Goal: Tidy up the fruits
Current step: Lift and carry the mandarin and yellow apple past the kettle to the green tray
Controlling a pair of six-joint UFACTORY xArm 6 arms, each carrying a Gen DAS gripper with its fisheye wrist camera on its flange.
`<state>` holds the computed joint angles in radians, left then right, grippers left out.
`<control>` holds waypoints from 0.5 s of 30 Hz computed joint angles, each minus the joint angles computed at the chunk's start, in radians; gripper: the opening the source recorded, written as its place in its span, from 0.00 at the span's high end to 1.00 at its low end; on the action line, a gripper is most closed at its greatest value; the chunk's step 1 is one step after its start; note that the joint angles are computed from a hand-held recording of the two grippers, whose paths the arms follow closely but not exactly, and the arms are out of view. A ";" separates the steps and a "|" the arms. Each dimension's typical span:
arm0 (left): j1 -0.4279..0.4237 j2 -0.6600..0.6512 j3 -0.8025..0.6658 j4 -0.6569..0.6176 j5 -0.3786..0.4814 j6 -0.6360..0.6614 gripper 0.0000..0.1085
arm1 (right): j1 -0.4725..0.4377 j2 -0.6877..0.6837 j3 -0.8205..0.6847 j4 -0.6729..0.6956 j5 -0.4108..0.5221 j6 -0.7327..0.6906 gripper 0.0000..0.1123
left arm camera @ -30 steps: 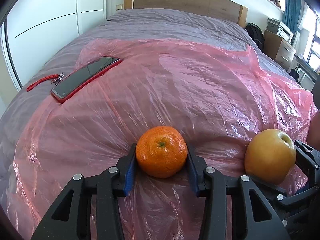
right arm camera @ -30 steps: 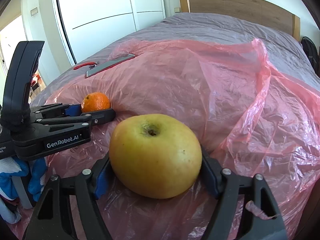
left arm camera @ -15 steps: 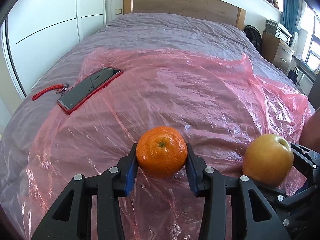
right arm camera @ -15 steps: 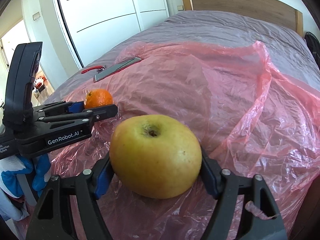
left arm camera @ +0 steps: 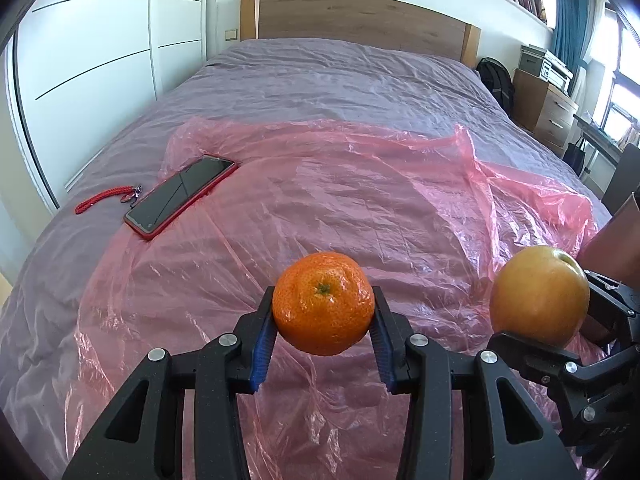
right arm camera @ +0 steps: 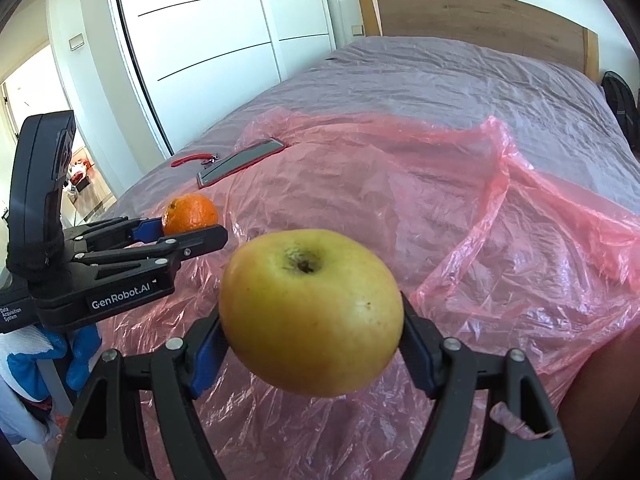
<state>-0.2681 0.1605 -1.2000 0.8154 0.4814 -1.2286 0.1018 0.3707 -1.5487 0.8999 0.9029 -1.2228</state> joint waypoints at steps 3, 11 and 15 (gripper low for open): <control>-0.013 -0.029 0.029 -0.020 -0.010 0.002 0.65 | -0.020 -0.040 0.038 -0.005 0.011 -0.002 0.19; -0.063 -0.072 0.082 -0.096 -0.022 0.031 0.65 | -0.084 -0.142 0.155 -0.035 0.048 0.000 0.19; -0.102 -0.087 0.096 -0.123 -0.029 0.032 0.65 | -0.114 -0.203 0.225 -0.050 0.070 -0.008 0.19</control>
<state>-0.3698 0.0736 -1.1036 0.6923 0.4523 -1.1965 -0.0124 0.1676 -1.3236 0.8497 0.9730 -1.2308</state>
